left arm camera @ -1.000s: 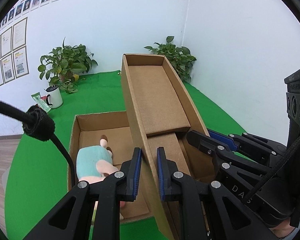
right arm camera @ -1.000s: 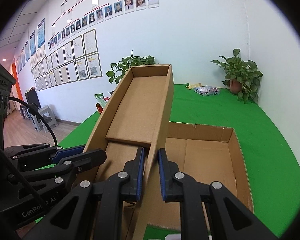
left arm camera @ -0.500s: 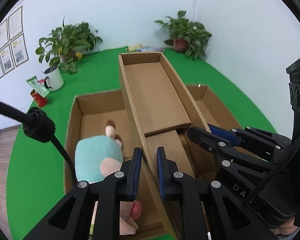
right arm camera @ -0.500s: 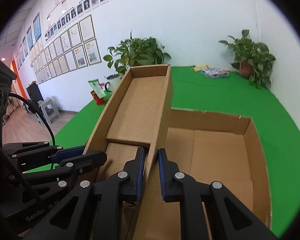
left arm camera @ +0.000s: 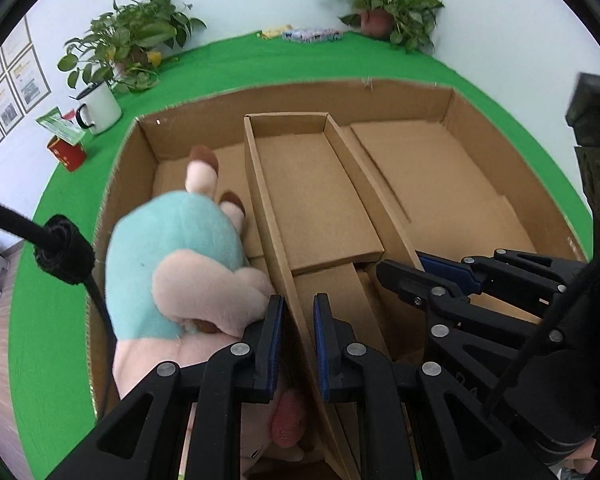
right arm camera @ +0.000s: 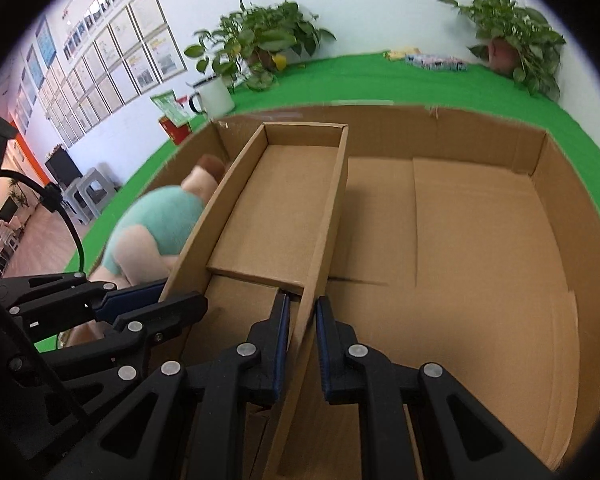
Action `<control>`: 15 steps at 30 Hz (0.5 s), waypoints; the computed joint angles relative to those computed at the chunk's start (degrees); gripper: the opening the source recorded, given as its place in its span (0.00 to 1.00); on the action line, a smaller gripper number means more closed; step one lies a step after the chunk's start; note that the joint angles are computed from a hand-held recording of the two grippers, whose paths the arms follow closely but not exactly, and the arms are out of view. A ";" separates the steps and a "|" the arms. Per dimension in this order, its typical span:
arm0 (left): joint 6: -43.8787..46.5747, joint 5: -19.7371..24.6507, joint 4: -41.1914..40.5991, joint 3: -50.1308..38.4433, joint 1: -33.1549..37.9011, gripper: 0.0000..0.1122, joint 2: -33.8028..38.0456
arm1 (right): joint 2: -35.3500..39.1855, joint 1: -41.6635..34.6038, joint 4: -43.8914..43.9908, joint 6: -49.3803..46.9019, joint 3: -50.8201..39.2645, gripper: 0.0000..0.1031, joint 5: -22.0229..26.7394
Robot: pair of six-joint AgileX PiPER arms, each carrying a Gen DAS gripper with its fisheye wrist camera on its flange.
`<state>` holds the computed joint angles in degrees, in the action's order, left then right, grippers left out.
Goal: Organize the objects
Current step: 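Carry the cardboard tray with both grippers and lower it into the large box beside the pig, then open both grippers and withdraw them from the tray in the box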
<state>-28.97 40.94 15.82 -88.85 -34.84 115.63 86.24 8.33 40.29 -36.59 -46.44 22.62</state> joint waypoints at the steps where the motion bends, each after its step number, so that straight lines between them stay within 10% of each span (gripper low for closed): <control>1: -1.33 -0.07 1.17 0.80 -0.81 0.11 -0.32 | 0.79 0.31 -2.00 2.21 -0.41 0.11 0.53; 15: 5.17 -12.42 -10.09 17.63 3.78 0.13 -13.09 | 1.91 4.80 -15.26 13.97 -1.78 0.11 -0.26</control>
<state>-23.80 28.51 5.73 -71.22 -31.06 102.55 88.15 13.13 25.03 -22.63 -48.22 22.36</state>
